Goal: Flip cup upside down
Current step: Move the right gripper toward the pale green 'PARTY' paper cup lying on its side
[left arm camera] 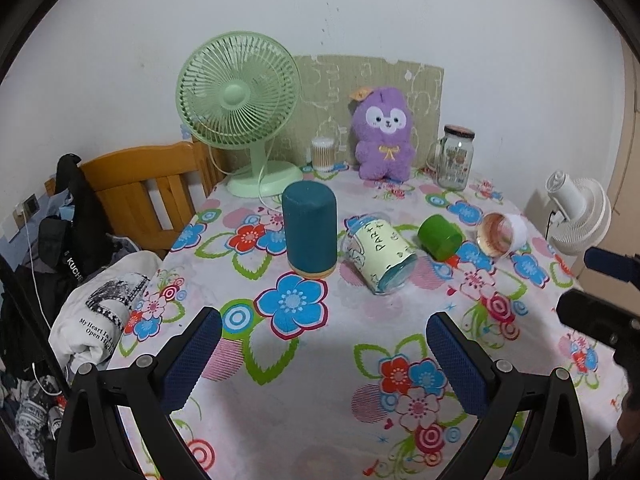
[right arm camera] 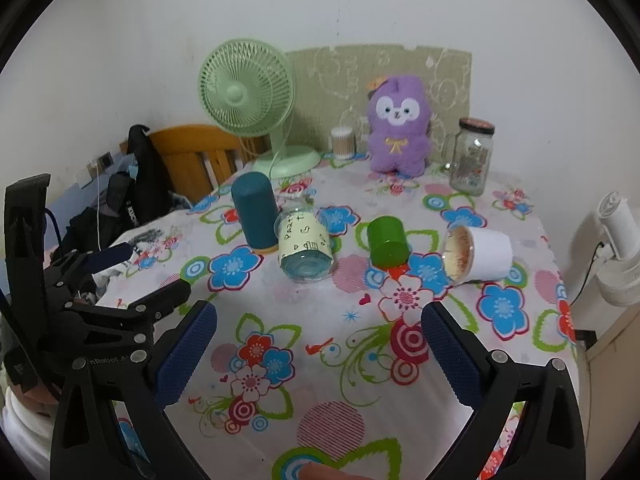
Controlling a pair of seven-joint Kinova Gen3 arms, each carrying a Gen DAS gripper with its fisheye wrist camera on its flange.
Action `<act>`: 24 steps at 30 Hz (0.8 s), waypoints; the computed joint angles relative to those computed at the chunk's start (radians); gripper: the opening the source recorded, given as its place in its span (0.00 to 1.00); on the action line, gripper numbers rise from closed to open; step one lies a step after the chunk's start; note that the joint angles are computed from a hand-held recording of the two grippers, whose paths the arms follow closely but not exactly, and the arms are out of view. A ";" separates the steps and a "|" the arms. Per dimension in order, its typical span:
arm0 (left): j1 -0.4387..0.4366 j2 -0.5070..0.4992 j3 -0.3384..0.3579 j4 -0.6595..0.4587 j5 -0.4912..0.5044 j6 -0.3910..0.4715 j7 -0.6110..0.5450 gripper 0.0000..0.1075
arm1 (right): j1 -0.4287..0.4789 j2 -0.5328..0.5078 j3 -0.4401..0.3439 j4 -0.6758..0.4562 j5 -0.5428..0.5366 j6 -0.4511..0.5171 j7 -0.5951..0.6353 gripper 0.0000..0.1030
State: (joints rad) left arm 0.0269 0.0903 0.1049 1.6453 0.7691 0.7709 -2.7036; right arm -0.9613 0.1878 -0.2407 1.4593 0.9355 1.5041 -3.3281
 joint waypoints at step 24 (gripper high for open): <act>0.054 0.223 0.120 -0.185 -0.272 -0.121 -0.052 0.96 | 0.339 0.067 0.136 -0.041 -0.367 -0.467 0.464 1.00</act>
